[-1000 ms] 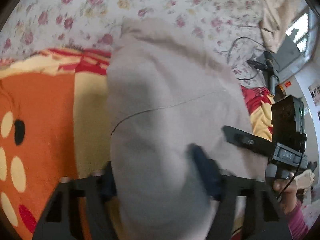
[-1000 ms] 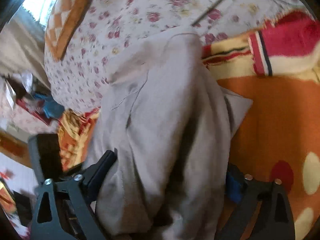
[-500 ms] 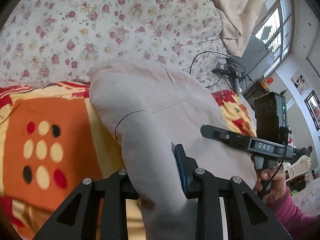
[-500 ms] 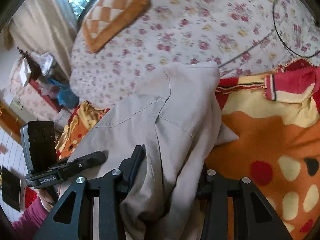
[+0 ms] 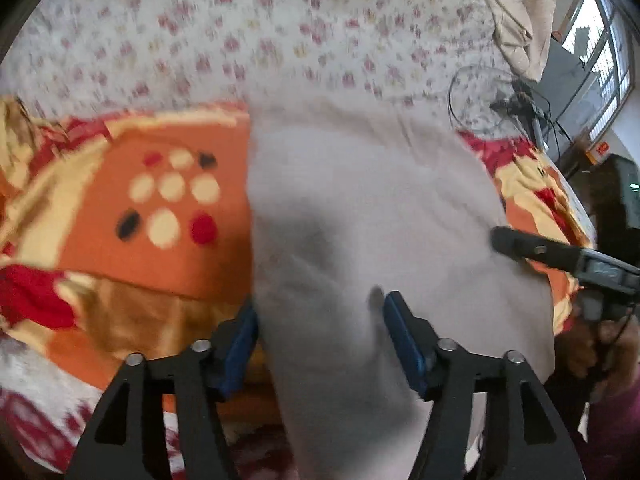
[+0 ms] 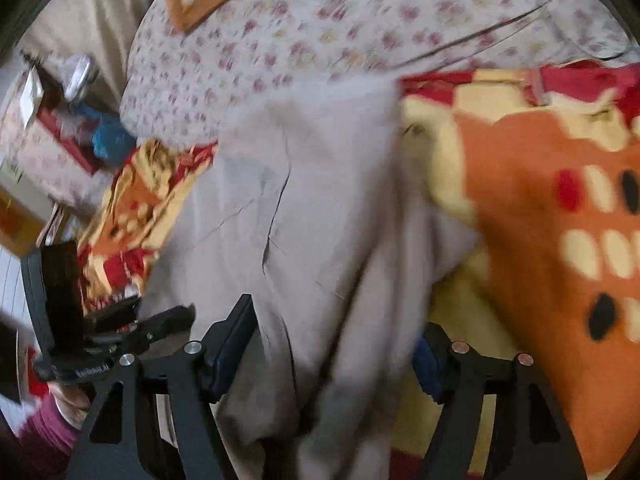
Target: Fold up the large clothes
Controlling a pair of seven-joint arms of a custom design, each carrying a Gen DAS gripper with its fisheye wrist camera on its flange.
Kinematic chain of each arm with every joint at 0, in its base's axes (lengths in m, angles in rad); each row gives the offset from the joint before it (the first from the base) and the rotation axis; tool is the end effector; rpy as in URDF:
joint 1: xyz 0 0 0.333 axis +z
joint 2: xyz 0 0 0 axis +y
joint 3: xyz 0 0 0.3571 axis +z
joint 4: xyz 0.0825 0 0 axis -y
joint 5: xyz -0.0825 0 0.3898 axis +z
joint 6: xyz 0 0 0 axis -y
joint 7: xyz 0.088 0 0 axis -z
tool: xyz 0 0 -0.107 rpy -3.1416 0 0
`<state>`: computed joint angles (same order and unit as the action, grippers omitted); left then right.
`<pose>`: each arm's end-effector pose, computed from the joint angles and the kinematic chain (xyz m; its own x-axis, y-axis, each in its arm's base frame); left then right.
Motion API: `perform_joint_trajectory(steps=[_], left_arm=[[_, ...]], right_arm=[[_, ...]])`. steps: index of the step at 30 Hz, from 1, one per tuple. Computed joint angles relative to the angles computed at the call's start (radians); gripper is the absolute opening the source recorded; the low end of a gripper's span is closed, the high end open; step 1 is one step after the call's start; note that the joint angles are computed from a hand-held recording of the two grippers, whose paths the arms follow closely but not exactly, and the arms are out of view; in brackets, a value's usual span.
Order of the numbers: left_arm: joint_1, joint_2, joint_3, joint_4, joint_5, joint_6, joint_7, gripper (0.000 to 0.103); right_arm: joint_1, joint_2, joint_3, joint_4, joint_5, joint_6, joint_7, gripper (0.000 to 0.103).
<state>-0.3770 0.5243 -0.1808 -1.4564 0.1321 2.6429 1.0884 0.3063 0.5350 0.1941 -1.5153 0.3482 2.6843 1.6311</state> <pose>0.6725 -0.3845 0.4958 -0.1916 -0.9463 0.2604 -0.8250 0.0116 -0.5650 0.6953 0.3301 0.4604 0.2234 -0.8770 -0.4255 -0.8696 0.0180 -0.4935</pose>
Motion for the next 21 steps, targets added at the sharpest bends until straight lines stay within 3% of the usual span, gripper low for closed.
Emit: perform_joint_trajectory(steps=[2, 5, 9, 13, 16, 19, 21], left_arm=[[-0.028, -0.025, 0.037, -0.025, 0.042, 0.039, -0.053, 0.074], [-0.052, -0.042, 0.055, -0.033, 0.090, 0.034, -0.102, 0.074], [-0.091, 0.011, 0.069, 0.040, 0.151, -0.083, -0.162, 0.074], [-0.099, 0.074, 0.061, 0.129, 0.165, -0.147, -0.191, 0.076], [-0.092, 0.124, 0.048, 0.197, 0.138, -0.173, -0.192, 0.080], [-0.112, 0.140, 0.064, 0.226, 0.159, -0.187, -0.203, 0.080], [-0.117, 0.158, 0.072, 0.249, 0.169, -0.194, -0.206, 0.080]], right_arm=[[0.026, -0.058, -0.037, -0.052, -0.041, 0.068, 0.026, 0.072], [0.024, -0.088, -0.019, -0.057, -0.068, 0.124, -0.011, 0.071], [0.090, -0.013, -0.064, 0.075, -0.178, 0.067, 0.009, 0.064], [0.116, 0.138, -0.095, 0.283, -0.238, -0.073, 0.053, 0.047], [0.154, 0.235, -0.172, 0.406, -0.331, -0.180, 0.128, 0.044], [0.108, 0.226, -0.126, 0.363, -0.296, -0.141, 0.113, 0.043], [0.119, 0.202, -0.140, 0.337, -0.318, -0.139, 0.123, 0.043]])
